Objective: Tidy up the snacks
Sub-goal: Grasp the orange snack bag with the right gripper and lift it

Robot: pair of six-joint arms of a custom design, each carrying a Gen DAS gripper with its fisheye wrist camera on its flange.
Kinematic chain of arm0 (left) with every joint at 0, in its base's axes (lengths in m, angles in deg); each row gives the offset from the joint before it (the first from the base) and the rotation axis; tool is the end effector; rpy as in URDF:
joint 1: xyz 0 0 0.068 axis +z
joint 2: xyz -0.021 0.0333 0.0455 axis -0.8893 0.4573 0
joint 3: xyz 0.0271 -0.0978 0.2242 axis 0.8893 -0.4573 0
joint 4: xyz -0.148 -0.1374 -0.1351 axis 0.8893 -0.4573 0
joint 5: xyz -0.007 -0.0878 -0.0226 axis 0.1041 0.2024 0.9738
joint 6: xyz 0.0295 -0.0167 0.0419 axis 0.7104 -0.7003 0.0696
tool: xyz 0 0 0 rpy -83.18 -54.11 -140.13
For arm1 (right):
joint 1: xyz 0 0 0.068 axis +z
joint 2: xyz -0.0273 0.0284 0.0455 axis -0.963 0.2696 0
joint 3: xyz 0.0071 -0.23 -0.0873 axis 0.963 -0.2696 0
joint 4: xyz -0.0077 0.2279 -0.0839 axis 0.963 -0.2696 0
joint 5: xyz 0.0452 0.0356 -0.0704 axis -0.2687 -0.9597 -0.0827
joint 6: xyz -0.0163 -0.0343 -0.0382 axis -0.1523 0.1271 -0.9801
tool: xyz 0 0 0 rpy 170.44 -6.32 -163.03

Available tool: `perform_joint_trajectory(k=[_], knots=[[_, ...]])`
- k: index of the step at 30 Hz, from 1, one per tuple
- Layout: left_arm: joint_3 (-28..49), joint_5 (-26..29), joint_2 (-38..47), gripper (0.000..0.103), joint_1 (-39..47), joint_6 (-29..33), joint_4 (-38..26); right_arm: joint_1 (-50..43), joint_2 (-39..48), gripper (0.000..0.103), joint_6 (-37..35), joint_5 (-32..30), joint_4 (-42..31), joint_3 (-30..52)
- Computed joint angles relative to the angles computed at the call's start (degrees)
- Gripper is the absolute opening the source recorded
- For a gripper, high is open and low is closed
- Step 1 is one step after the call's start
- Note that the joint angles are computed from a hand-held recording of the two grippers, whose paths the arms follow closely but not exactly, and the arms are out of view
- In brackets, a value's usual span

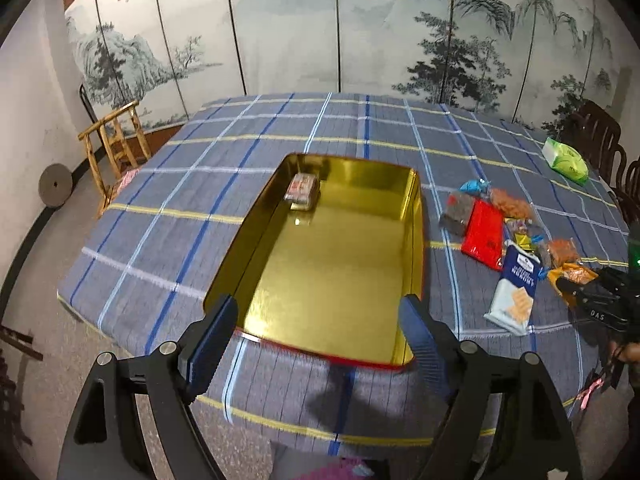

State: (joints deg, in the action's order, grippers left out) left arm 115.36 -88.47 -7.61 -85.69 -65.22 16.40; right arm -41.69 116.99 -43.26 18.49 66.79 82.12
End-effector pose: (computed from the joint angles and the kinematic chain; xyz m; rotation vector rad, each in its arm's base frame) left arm 0.1853 -0.0675 0.1528 0.0121 2.4575 0.0565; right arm 0.2026 0.1240 0.0681 -0.3238 2.4758 0.1740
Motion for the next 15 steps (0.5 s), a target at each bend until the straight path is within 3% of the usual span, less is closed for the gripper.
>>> perform_joint_trajectory(k=[4,10,15], knots=[[-1.5,2.4,-2.0,0.08,1.3,-1.6,-0.5,0.5,-1.1,0.031,-0.3,0.6,-0.9,-0.3],[-4.2,4.2,-7.8,0.08,1.7,-2.4,-2.2,7.6,-16.5,0.029,6.8,5.8,-7.4,-5.6],[-6.5,3.4,-13.8,0.08,2.1,-1.7,-4.7,14.8,-22.7,0.029,11.0,8.1,-12.1,-1.7]])
